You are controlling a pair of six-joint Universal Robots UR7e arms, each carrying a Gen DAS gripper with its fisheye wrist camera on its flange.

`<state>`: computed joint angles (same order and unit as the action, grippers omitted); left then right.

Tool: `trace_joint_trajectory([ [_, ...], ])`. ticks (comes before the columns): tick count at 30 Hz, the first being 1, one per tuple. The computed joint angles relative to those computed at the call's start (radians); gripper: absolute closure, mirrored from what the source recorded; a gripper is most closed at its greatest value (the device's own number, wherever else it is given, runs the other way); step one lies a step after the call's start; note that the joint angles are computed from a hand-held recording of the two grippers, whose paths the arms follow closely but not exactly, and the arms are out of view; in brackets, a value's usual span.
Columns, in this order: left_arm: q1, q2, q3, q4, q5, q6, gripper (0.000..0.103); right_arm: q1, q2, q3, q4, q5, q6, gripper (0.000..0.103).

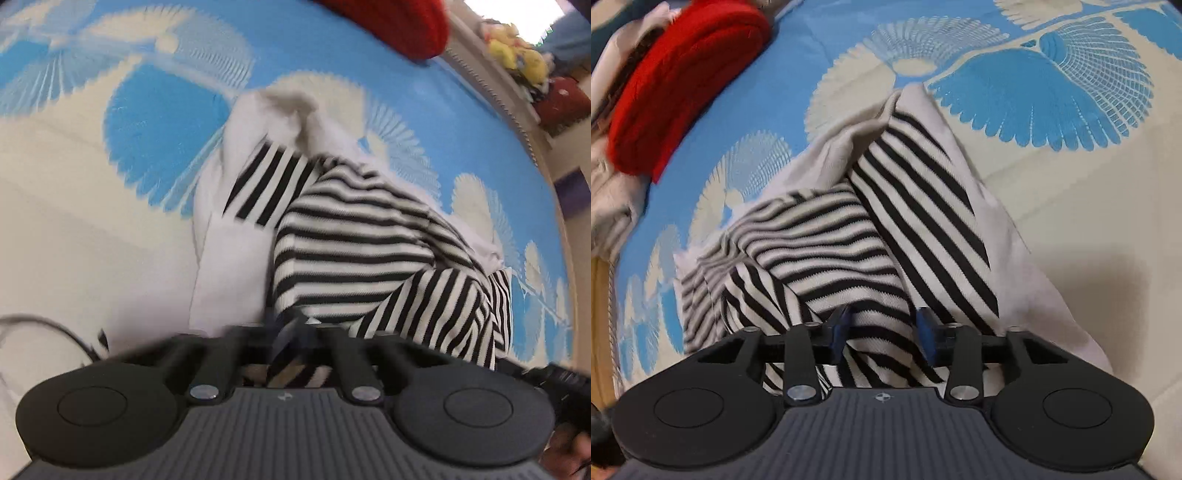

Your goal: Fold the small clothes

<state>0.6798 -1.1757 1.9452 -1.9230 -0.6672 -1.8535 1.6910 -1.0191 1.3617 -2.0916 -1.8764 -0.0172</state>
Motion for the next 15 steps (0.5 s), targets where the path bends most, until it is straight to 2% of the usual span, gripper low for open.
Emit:
trace_joint_trajectory([
  [1, -0.018, -0.007, 0.005, 0.024, 0.038, -0.003, 0.102, -0.006, -0.015, 0.016, -0.045, 0.040, 0.008, 0.102],
  [3, -0.045, -0.020, 0.011, 0.050, 0.110, -0.018, 0.102, -0.009, -0.041, 0.056, -0.170, 0.106, -0.006, 0.102],
  [4, -0.049, -0.027, 0.015, 0.056, 0.122, -0.031, 0.102, -0.005, -0.052, 0.076, -0.242, 0.119, -0.035, 0.102],
  [6, -0.034, -0.032, 0.013, 0.070, 0.071, -0.045, 0.102, 0.004, -0.055, 0.085, -0.305, 0.100, -0.075, 0.103],
  [8, 0.005, -0.032, 0.009, 0.053, -0.062, -0.016, 0.100, 0.009, -0.034, 0.057, -0.246, 0.014, -0.053, 0.103],
  [9, 0.017, -0.033, 0.018, 0.045, -0.102, -0.034, 0.096, 0.006, -0.021, 0.039, -0.188, -0.037, -0.023, 0.103],
  [11, 0.016, -0.034, 0.015, 0.081, -0.112, -0.062, 0.091, 0.004, -0.002, 0.016, -0.091, -0.089, 0.011, 0.102],
  [12, 0.009, -0.030, -0.001, 0.122, -0.103, -0.065, 0.086, 0.004, 0.006, 0.002, -0.044, -0.097, 0.013, 0.097],
  [14, -0.011, -0.023, -0.026, 0.193, -0.059, -0.093, 0.082, 0.015, 0.001, 0.017, -0.076, -0.112, 0.001, 0.092],
  [15, -0.025, -0.025, -0.026, 0.206, -0.030, -0.098, 0.081, 0.021, -0.004, 0.029, -0.117, -0.112, -0.015, 0.079],
])
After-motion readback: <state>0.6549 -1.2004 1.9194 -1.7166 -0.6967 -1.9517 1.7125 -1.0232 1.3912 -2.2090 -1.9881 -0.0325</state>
